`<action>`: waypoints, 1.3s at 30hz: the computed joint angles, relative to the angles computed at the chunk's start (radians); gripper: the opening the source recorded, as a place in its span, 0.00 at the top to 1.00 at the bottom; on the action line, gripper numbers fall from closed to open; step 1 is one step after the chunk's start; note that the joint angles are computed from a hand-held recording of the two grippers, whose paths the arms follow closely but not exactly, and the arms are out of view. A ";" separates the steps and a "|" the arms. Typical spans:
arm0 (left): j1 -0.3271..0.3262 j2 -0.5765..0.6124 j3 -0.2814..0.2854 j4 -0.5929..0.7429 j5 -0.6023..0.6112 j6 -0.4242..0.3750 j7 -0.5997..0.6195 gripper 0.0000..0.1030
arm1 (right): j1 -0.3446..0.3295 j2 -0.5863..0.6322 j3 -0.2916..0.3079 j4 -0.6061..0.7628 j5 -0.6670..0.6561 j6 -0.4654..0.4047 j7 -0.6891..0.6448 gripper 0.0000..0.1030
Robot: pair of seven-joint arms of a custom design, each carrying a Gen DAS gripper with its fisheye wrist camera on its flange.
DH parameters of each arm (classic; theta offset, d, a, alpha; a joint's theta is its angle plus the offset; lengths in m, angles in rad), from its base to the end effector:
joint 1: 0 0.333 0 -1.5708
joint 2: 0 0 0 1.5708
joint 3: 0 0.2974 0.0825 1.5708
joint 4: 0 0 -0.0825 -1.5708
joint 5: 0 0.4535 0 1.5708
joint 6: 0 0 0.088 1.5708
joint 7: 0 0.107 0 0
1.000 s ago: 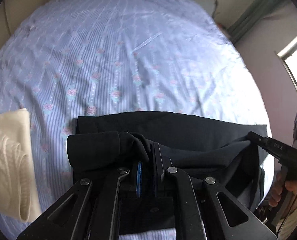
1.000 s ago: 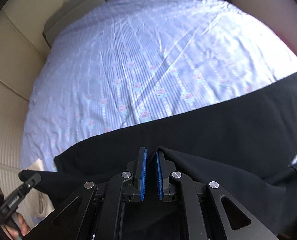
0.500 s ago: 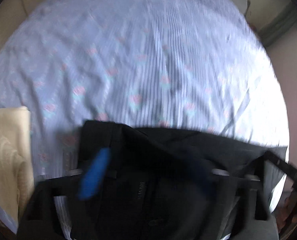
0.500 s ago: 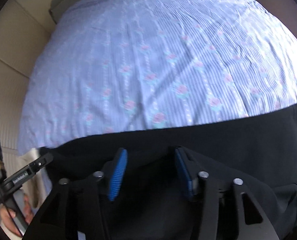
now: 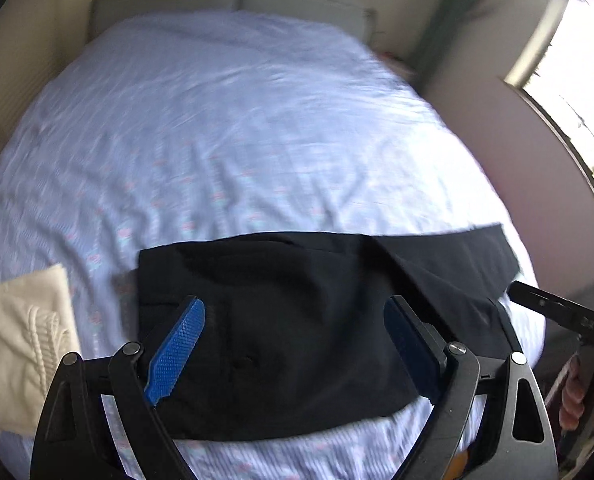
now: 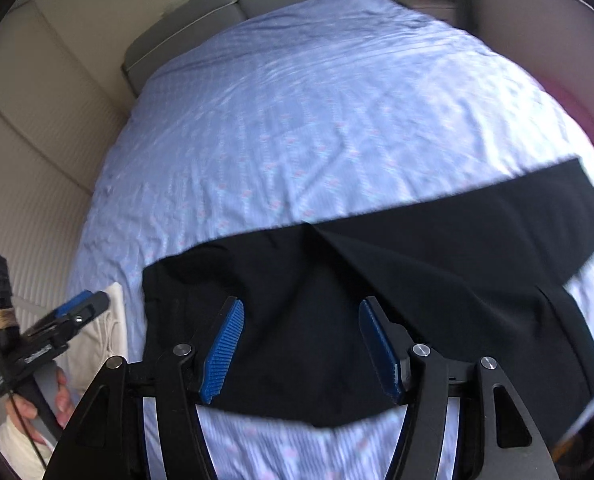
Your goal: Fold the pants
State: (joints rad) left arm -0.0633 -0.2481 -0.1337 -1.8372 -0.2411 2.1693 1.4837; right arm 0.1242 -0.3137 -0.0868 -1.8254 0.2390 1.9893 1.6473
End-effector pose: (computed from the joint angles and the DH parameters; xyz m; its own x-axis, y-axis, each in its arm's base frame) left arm 0.5799 -0.1341 0.6739 -0.1087 -0.9615 0.2525 -0.8568 -0.0382 -0.5142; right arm 0.5615 0.0283 0.6973 -0.0146 -0.9552 -0.2954 -0.8945 0.1445 -0.4231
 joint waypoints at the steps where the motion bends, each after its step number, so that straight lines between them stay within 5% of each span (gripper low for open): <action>1: -0.014 -0.025 -0.003 -0.018 -0.019 0.009 0.024 0.11 | -0.014 -0.060 0.002 -0.048 -0.024 -0.001 0.025 0.40; 9: -0.130 -0.078 -0.041 -0.039 -0.128 -0.001 0.183 0.11 | -0.112 -0.407 -0.028 -0.310 -0.169 -0.025 0.199 0.40; 19: -0.242 0.019 -0.144 0.047 -0.119 -0.033 0.096 0.11 | -0.251 -0.637 -0.147 -0.483 -0.278 -0.146 0.280 0.40; 25: -0.303 0.166 -0.201 0.159 0.008 -0.086 -0.076 0.11 | -0.322 -0.571 -0.282 -0.483 -0.246 -0.225 0.180 0.40; 30: -0.378 0.335 -0.218 0.291 0.122 -0.190 -0.213 0.12 | -0.364 -0.476 -0.337 -0.467 -0.204 -0.260 0.096 0.40; 39: -0.466 0.535 -0.190 0.457 0.182 -0.295 -0.313 0.12 | -0.460 -0.297 -0.341 -0.479 -0.141 -0.270 -0.026 0.40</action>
